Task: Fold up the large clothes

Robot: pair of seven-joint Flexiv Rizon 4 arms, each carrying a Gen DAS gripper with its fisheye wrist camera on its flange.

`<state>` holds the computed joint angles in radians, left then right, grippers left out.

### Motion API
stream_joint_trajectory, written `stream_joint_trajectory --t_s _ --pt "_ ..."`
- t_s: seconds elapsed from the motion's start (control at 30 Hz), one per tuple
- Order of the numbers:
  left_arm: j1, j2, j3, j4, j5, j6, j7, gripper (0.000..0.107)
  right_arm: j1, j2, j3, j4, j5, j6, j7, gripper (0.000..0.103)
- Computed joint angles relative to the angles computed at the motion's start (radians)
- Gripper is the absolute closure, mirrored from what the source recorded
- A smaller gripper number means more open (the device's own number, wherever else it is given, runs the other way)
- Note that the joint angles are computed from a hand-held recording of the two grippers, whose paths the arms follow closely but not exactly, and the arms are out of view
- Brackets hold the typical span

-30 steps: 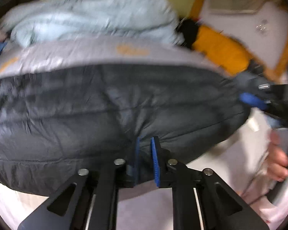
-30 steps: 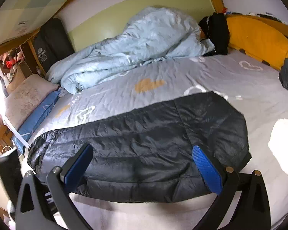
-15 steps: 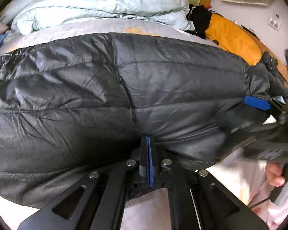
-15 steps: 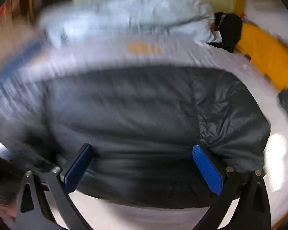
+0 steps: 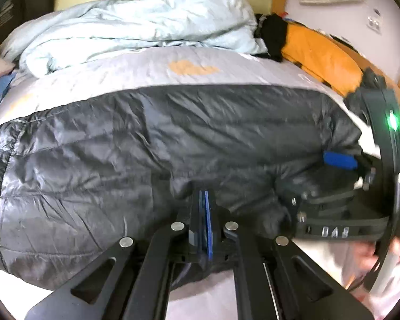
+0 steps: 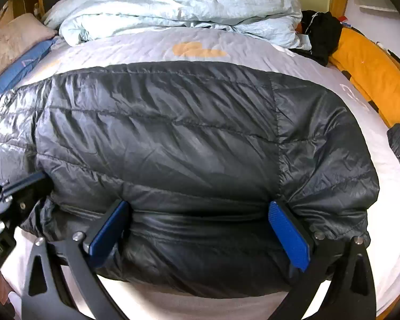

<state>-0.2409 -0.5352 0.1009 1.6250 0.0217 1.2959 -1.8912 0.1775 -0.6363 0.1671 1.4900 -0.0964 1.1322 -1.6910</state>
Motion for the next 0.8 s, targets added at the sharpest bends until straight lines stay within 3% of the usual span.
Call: stream_joint_trajectory --t_s 0.07,0.2,0.3,0.37,0.47,0.6,0.67,0.73,0.8 --pt "-0.007 -0.014 0.026 -0.039 -0.010 -0.054 -0.048 0.103 -0.014 -0.003 0.017 -0.012 0.019 -0.011 -0.010 0.000" --pt "0.066 -0.061 -0.051 -0.080 -0.083 -0.116 -0.006 0.103 -0.018 -0.009 0.027 -0.037 0.040 -0.037 -0.020 0.000" --pt "0.004 -0.082 0.022 -0.125 0.008 -0.138 -0.019 0.103 -0.024 -0.014 0.035 -0.053 0.058 -0.049 -0.032 0.000" --pt "-0.007 -0.079 0.031 -0.144 0.032 -0.173 -0.027 0.103 -0.033 -0.017 0.039 -0.070 0.094 -0.034 -0.011 0.000" --pt "0.050 -0.055 -0.036 -0.127 -0.034 -0.184 -0.002 0.104 -0.052 -0.020 0.049 -0.088 0.144 0.015 0.029 0.000" --pt "0.059 -0.047 -0.038 -0.152 -0.042 -0.140 0.011 0.103 -0.071 -0.051 0.070 -0.163 0.160 -0.085 0.012 0.000" --pt "0.068 -0.050 -0.041 -0.166 -0.053 -0.105 0.012 0.103 -0.044 -0.059 0.036 -0.168 0.138 -0.099 0.032 0.000" --pt "0.060 -0.065 -0.014 -0.215 -0.055 -0.171 -0.018 0.103 -0.020 -0.057 0.008 -0.153 0.111 -0.083 0.049 0.000" --pt "0.093 -0.105 -0.042 -0.269 -0.101 -0.246 -0.018 0.103 -0.023 -0.057 0.012 -0.157 0.110 -0.088 0.056 0.000"
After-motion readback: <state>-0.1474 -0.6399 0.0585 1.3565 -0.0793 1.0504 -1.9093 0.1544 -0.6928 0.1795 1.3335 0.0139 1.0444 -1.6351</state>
